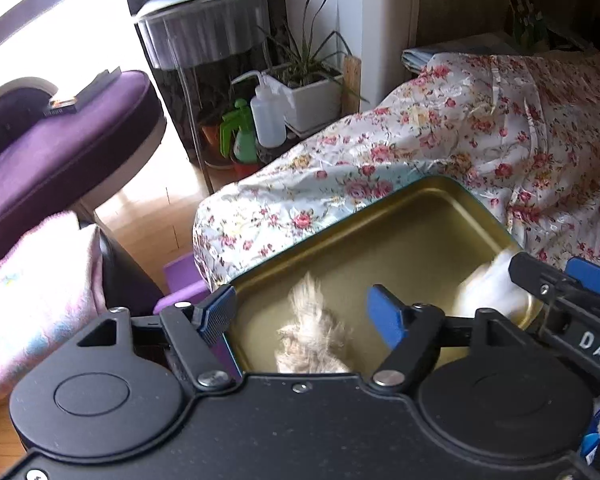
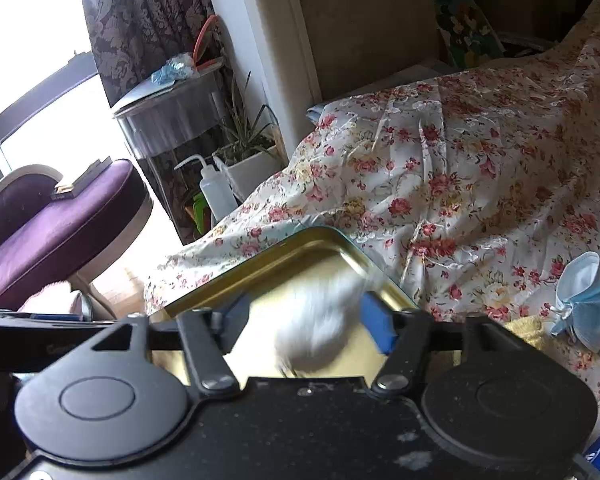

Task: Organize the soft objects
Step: 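Carry the lace into the tin tray and release it while the right gripper drops the plush there, then move the right gripper over toward the white tape roll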

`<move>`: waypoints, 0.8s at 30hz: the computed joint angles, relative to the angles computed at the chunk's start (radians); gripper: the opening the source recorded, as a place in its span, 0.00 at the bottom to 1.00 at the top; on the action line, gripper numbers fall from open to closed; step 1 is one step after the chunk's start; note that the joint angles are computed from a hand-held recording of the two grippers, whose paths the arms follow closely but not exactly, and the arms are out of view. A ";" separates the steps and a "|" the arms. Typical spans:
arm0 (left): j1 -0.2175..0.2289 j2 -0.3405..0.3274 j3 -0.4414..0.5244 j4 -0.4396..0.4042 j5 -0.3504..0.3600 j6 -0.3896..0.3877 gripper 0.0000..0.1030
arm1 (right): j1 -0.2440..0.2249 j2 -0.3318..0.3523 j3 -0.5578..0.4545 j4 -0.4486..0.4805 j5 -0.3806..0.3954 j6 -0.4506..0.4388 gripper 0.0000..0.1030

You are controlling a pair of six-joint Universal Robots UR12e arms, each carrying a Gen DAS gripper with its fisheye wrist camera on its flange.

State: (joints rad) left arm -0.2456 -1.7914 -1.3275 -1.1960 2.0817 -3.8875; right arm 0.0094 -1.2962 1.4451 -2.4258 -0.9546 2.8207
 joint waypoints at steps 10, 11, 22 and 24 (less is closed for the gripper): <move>0.001 -0.005 0.005 -0.008 -0.019 0.002 0.69 | -0.021 -0.018 0.033 -0.009 -0.037 -0.007 0.61; -0.001 -0.006 0.006 -0.007 -0.015 0.007 0.69 | -0.025 -0.021 0.036 -0.008 -0.045 -0.005 0.61; -0.020 -0.027 0.024 -0.005 -0.023 0.056 0.69 | -0.098 -0.053 0.076 -0.020 -0.089 0.024 0.61; -0.024 -0.034 0.030 -0.001 -0.036 0.075 0.69 | -0.113 -0.058 0.083 -0.023 -0.096 0.027 0.61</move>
